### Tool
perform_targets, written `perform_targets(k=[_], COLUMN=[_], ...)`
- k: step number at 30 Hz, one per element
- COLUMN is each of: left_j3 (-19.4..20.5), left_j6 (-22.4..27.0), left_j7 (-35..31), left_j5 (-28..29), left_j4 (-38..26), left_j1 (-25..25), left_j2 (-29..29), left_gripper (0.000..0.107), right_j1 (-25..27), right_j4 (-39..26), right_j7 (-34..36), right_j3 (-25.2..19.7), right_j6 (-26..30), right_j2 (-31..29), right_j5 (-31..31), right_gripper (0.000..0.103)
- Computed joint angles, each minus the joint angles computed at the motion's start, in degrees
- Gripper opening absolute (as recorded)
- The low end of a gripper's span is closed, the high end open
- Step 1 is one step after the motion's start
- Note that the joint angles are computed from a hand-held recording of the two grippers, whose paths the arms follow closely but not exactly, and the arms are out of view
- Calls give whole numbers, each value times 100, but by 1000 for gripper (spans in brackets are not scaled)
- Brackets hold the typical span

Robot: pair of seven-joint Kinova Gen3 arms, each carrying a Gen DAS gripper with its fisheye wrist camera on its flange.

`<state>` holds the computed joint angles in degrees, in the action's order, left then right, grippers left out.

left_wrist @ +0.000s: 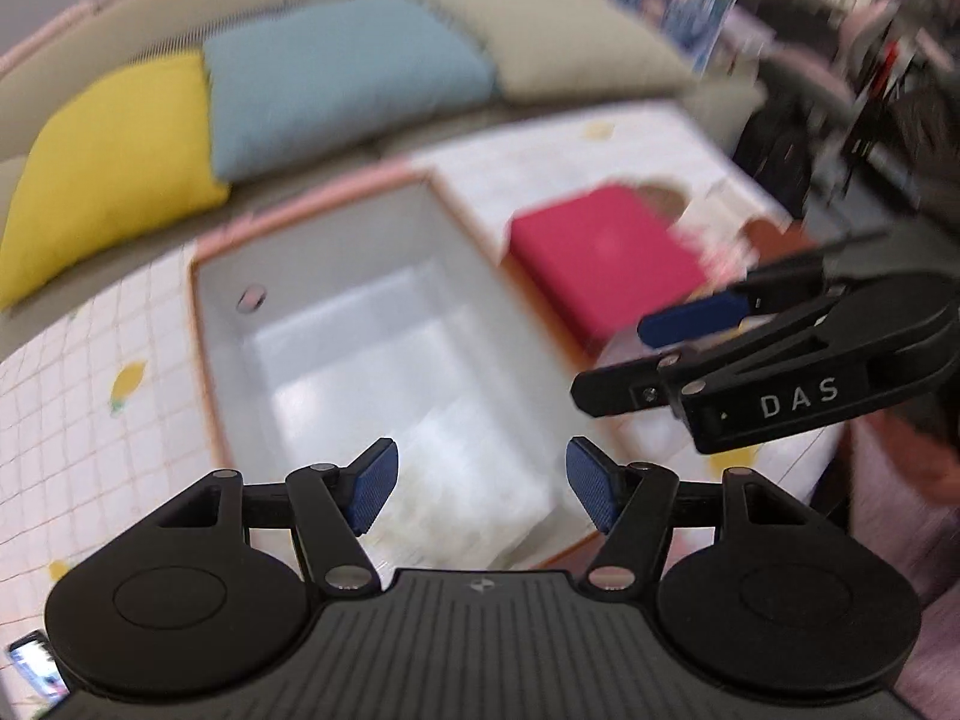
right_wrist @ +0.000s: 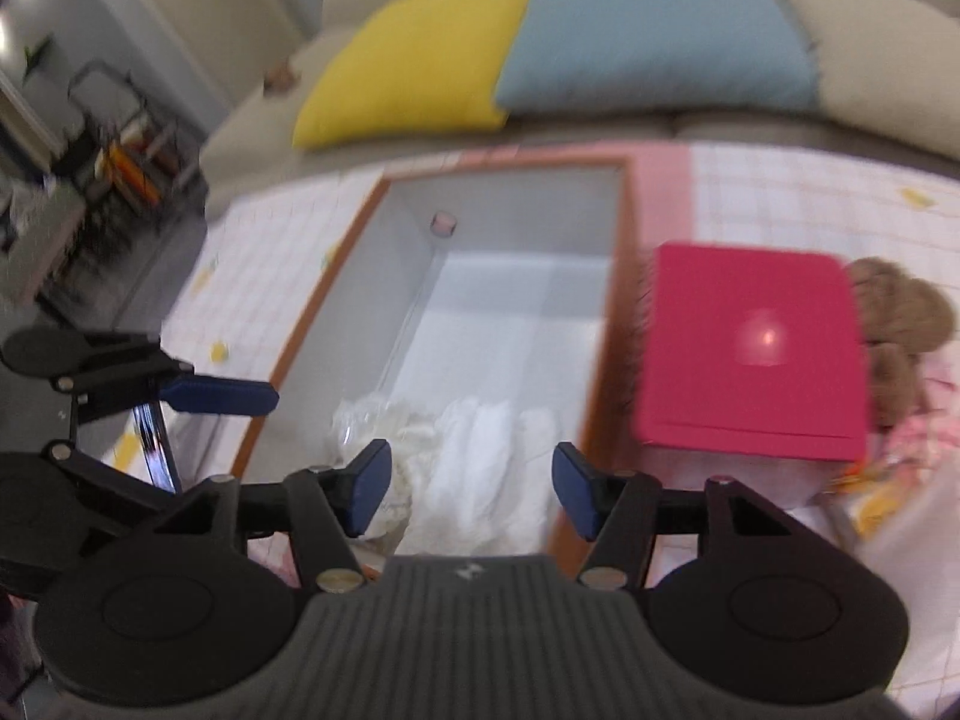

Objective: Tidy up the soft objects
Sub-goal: 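Move both tools back toward the remaining soft items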

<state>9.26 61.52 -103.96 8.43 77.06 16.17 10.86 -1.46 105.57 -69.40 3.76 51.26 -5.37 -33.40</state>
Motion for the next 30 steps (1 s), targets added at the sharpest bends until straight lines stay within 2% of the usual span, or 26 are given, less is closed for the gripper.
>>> perform_targets(k=[3,8,10,13,14,16,19,21,22,24,30], left_j3=[89,262,318,409,440,480,509,516,501,475,399], left_j6=[-650,-1651,-1689,-1556,-1605,-1693,-1627,-1579,-1533,-1432,-1040], left_j7=[67,-238,-236,-135,-122,-30,276,473,593,793,1295], left_j5=[430,1328,1639,1891,1866,1670,1444,1319,1197,940,478], left_j4=[412,1163,1220,1128,1134,1090,855,678,570,369,-35], left_j1=[28,58,89,168,237,420,634,757,842,1004,1265], left_j2=[-246,-445,-337,-72,6,144,425,588,669,816,1053], left_gripper=[76,76,76,76,76,76,76,76,76,75,74], right_j1=[139,207,367,1137,1402,1933,2729,3208,3324,3241,2131], right_j4=[330,962,1171,1376,1443,1597,1902,1959,1966,1855,1536], right_j7=[89,-41,-1,466,551,733,871,1290,1523,1989,3061], right_j3=[181,411,437,182,32,-273,-875,-1130,-1123,-789,804], right_j6=[-245,-831,-934,-864,-892,-1038,-1554,-1746,-1808,-1711,-1259], right_j2=[-427,-1102,-1258,-1269,-1258,-1236,-1212,-1008,-875,-538,413], right_j5=[13,535,713,698,777,948,1370,1302,1180,860,-538], right_gripper=[67,74,74,75,76,85,89,90,91,94,97])
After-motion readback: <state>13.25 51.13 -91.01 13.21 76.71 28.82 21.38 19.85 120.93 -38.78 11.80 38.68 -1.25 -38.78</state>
